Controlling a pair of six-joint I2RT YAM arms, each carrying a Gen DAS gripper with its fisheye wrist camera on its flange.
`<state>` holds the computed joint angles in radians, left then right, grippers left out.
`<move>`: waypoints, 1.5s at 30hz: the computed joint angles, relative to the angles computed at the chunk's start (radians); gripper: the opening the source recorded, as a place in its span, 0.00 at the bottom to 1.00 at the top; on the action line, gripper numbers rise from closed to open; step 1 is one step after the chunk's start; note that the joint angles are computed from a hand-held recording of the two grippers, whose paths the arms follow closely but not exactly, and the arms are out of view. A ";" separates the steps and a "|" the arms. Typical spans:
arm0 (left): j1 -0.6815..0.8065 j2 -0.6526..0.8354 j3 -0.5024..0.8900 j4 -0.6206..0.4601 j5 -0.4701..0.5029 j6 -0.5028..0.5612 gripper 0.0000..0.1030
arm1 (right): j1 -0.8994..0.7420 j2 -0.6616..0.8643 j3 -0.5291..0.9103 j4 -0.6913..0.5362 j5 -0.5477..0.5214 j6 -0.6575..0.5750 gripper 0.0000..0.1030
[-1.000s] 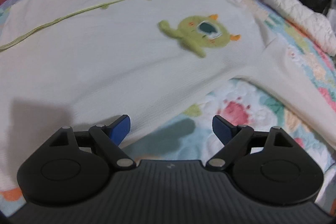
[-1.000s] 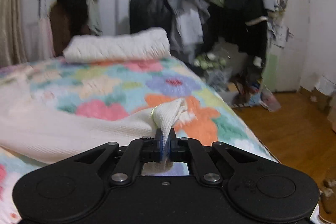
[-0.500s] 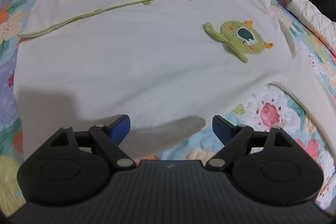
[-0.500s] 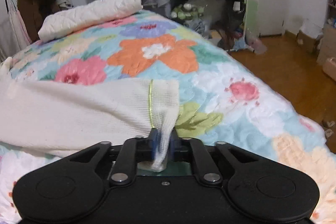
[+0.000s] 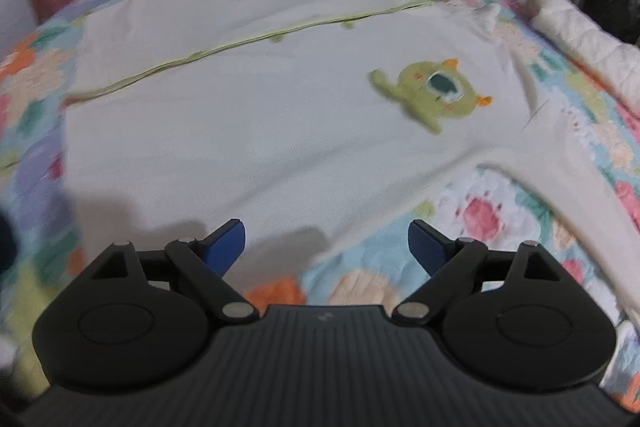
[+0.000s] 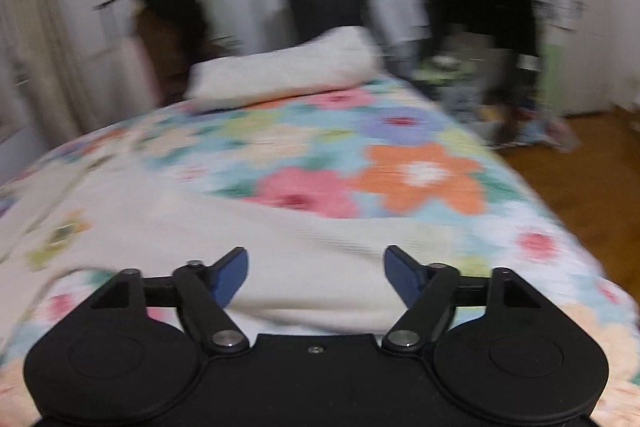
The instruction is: Fold clothes
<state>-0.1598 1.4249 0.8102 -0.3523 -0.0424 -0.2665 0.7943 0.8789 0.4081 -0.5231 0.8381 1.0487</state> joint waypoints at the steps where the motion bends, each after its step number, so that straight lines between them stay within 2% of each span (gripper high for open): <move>1: -0.008 -0.033 -0.012 -0.019 0.000 0.011 0.86 | 0.010 0.075 0.042 0.046 -0.015 -0.012 0.81; 4: -0.028 -0.113 -0.021 -0.071 -0.008 0.040 0.87 | 0.021 0.269 0.174 0.216 -0.113 -0.109 0.81; 6: -0.039 -0.165 -0.024 -0.103 -0.027 0.051 0.89 | 0.042 0.385 0.287 0.252 -0.172 -0.165 0.81; 13: 0.000 -0.331 -0.088 -0.169 0.017 0.076 0.91 | 0.094 0.648 0.580 0.247 -0.303 -0.307 0.82; 17: 0.015 -0.376 -0.099 -0.191 -0.007 0.091 0.91 | 0.132 0.717 0.677 0.198 -0.312 -0.344 0.82; 19: 0.031 -0.405 -0.109 -0.192 -0.013 0.108 0.92 | 0.151 0.726 0.722 0.140 -0.319 -0.310 0.82; 20: 0.035 -0.414 -0.108 -0.203 -0.016 0.110 0.92 | 0.162 0.711 0.720 0.131 -0.327 -0.286 0.82; 22: 0.031 -0.423 -0.100 -0.229 -0.029 0.106 0.92 | 0.188 0.670 0.698 0.126 -0.354 -0.248 0.89; 24: 0.010 -0.425 -0.085 -0.253 -0.048 0.103 0.99 | 0.206 0.645 0.687 0.109 -0.382 -0.270 0.89; 28: -0.039 -0.438 -0.069 -0.283 -0.075 0.096 1.00 | 0.239 0.623 0.668 0.092 -0.293 -0.269 0.89; 35: -0.125 -0.428 -0.055 -0.295 -0.115 0.103 1.00 | 0.216 0.598 0.627 0.078 -0.283 -0.223 0.89; 45: -0.131 -0.392 -0.051 -0.300 -0.118 0.078 1.00 | 0.196 0.585 0.592 0.093 -0.287 -0.205 0.89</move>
